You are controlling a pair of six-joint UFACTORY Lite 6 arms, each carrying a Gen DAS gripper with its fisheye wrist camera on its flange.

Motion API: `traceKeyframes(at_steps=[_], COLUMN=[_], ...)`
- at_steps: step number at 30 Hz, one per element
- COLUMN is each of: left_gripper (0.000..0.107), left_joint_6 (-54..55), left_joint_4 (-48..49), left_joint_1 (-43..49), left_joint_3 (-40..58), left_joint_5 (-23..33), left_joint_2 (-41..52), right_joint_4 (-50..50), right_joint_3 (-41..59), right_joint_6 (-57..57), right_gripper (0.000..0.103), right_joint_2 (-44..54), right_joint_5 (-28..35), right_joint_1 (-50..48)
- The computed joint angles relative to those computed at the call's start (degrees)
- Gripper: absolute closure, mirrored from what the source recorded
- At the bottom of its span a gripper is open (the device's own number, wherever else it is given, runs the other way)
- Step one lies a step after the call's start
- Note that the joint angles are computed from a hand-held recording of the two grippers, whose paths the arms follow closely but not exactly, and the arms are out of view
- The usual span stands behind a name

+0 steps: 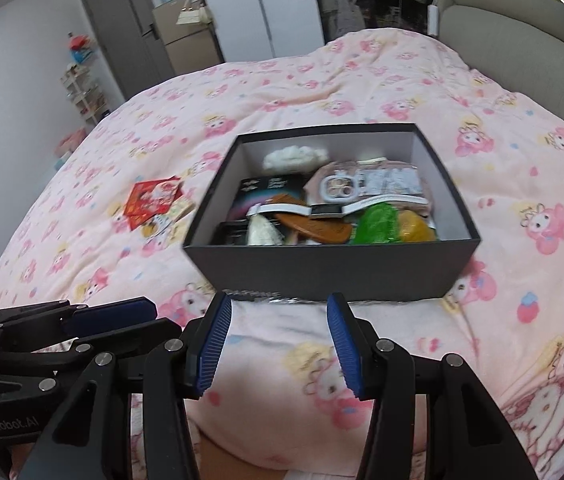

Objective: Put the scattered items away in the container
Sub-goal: 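Move the left gripper toward the red envelopes on the bedspread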

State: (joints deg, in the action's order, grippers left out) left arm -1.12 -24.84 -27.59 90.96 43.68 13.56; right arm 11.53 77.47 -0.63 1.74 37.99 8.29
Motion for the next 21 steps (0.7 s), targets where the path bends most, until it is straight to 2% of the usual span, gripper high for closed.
traceKeyframes(at_steps=[6, 15, 19, 21], left_gripper=[0.073, 0.073, 0.073, 0.073], left_joint_6=[2.38, 6.61, 10.31, 13.14], left_joint_4=[-0.07, -1.1, -4.96, -7.97], left_joint_1=[5.72, 16.44, 22.02, 25.17], left_joint_3=[-3.72, -1.97, -8.02, -10.58], left_joint_5=[2.76, 6.63, 5.13, 5.46], left_joint_2=[-4.18, -5.41, -7.81, -8.0], right_joint_4=[-5.92, -10.54, -11.11, -10.0], right_joint_3=[7.2, 29.73, 37.33, 38.1], right_joint_6=[6.14, 11.14, 11.87, 10.65], right_gripper=[0.057, 0.057, 0.057, 0.058], right_joint_2=[5.27, 20.31, 27.05, 28.81], right_joint_5=[3.18, 10.48, 11.95, 11.01], right_joint_1=[7.47, 15.44, 18.49, 19.65])
